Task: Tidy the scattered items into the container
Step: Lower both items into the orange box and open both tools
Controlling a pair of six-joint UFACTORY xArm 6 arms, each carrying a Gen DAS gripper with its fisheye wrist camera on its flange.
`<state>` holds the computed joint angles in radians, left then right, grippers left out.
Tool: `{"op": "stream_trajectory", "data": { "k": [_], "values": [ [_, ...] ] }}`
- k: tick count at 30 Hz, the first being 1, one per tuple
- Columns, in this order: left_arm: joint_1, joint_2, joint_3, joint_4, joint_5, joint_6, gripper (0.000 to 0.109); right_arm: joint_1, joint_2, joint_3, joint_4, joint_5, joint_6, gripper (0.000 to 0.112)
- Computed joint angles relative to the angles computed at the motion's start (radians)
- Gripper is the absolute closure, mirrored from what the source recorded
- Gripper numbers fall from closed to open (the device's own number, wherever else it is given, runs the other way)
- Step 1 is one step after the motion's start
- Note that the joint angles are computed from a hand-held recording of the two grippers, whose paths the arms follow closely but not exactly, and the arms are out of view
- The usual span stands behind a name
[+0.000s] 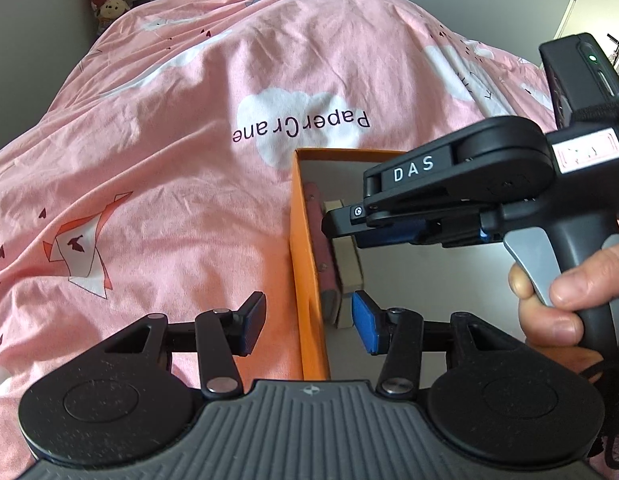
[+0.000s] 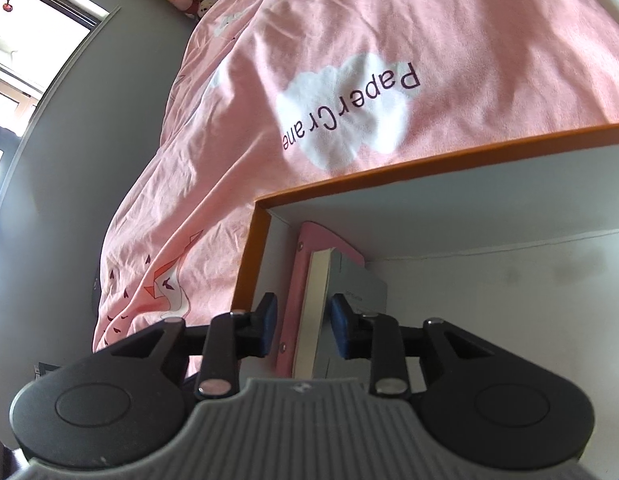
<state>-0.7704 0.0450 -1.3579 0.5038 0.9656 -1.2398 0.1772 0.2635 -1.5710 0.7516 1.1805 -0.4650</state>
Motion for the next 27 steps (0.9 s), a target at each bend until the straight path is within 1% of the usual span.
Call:
{"op": "stream_trajectory", "data": {
  "k": [2, 3, 10, 13, 16, 18, 23, 27],
  "values": [
    [-0.003, 0.001, 0.001, 0.000, 0.000, -0.005, 0.053, 0.007, 0.002, 0.005, -0.008, -0.025, 0.000, 0.096],
    [-0.003, 0.002, 0.002, 0.000, -0.001, -0.007, 0.053, 0.011, 0.005, 0.007, -0.007, -0.035, -0.006, 0.097],
    [-0.003, 0.012, 0.001, -0.006, -0.009, -0.011, 0.053, 0.006, -0.003, 0.029, 0.012, -0.048, -0.060, 0.099],
    [-0.004, 0.009, 0.006, -0.004, -0.013, -0.018, 0.053, 0.013, -0.039, 0.078, 0.023, -0.101, -0.122, 0.093],
    [-0.006, 0.005, 0.009, 0.001, -0.013, -0.029, 0.053, 0.022, -0.057, 0.100, 0.010, -0.138, -0.139, 0.089],
    [-0.008, -0.002, 0.014, 0.007, -0.013, -0.040, 0.053, 0.019, -0.052, 0.093, 0.008, -0.132, -0.134, 0.088],
    [-0.011, -0.007, 0.015, 0.010, -0.006, -0.054, 0.053, 0.010, -0.028, 0.062, -0.006, -0.075, -0.116, 0.089],
    [-0.011, -0.006, 0.019, 0.007, -0.017, -0.051, 0.053, 0.014, -0.037, 0.076, -0.006, -0.084, -0.135, 0.091]
  ]
}}
